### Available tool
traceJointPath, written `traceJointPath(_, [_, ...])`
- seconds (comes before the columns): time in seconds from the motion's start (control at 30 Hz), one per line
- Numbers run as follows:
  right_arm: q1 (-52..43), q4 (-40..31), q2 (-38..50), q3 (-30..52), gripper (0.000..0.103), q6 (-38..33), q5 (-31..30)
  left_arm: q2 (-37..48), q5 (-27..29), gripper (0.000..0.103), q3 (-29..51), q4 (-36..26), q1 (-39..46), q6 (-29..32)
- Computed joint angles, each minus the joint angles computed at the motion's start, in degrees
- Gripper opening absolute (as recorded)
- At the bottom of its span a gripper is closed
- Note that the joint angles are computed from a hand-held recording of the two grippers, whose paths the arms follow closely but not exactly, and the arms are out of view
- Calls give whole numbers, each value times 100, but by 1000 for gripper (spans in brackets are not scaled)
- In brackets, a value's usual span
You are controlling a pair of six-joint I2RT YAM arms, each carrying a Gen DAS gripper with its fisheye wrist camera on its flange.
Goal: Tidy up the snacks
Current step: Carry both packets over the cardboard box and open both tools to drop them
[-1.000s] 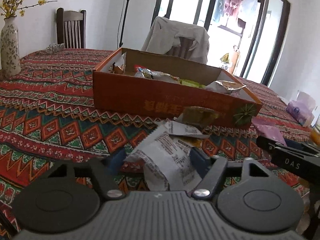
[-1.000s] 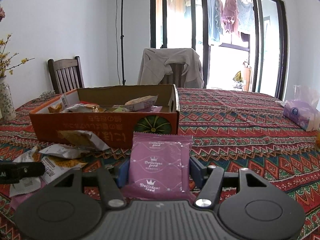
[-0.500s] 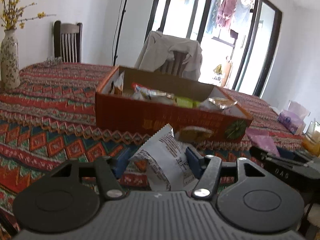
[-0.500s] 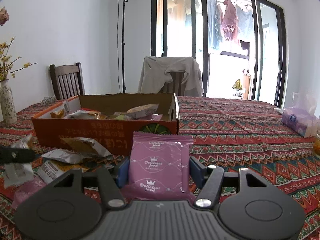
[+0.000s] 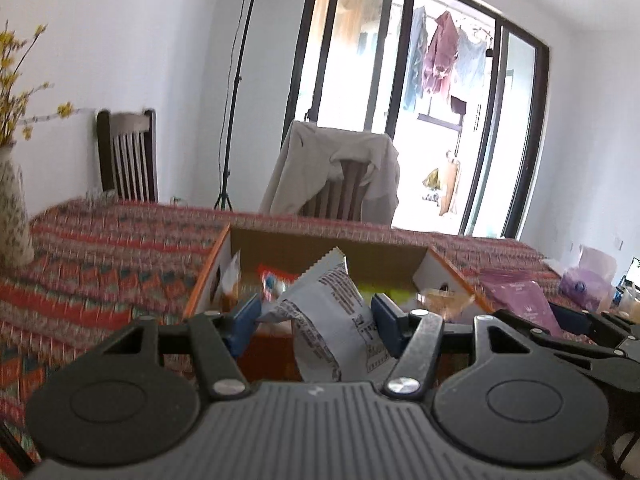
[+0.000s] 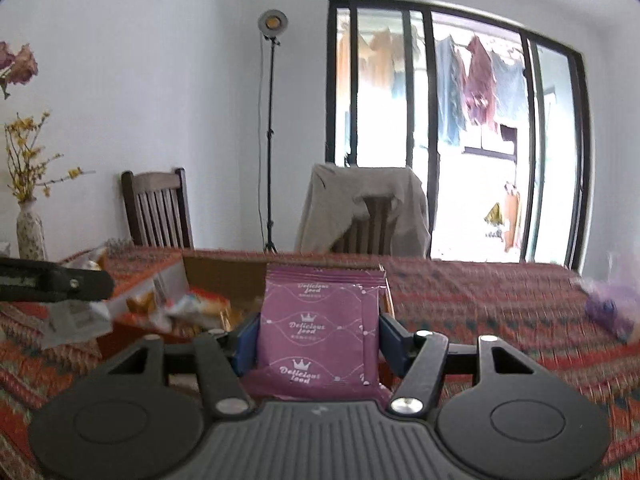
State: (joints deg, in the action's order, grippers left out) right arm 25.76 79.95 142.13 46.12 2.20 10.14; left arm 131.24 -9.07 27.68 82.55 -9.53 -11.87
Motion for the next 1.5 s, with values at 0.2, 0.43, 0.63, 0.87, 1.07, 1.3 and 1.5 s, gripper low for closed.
traceJointPath(0.2, [-5, -554, -201, 572, 61, -76, -105, -197, -88, 62, 445, -376, -45, 57])
traceJointPath(0.43, [-106, -1453, -38, 1684, 61, -36, -182, -161, -204, 62, 1384, -1188, 48, -19])
traceJointPath(0.63, [-170, -2093, 528, 2780, 61, 91, -234, 288, -367, 62, 2353, -1773, 157, -112])
traceJointPath(0.87, [-289, -2376, 1047, 3344, 61, 335, -395, 1031, -263, 62, 3086, -2064, 352, -179])
traceJointPath(1.07, [-326, -2574, 1175, 3482, 61, 388, -485, 1316, -167, 63, 3301, -2181, 408, -65])
traceJointPath(1.3, [-305, -2503, 1242, 3464, 93, 381, -465, 1439, -291, 103, 3147, -1630, 438, -158])
traceJointPath(1.5, [-314, -2420, 1264, 3427, 103, 464, -404, 1420, -397, 103, 3166, -1771, 502, -379])
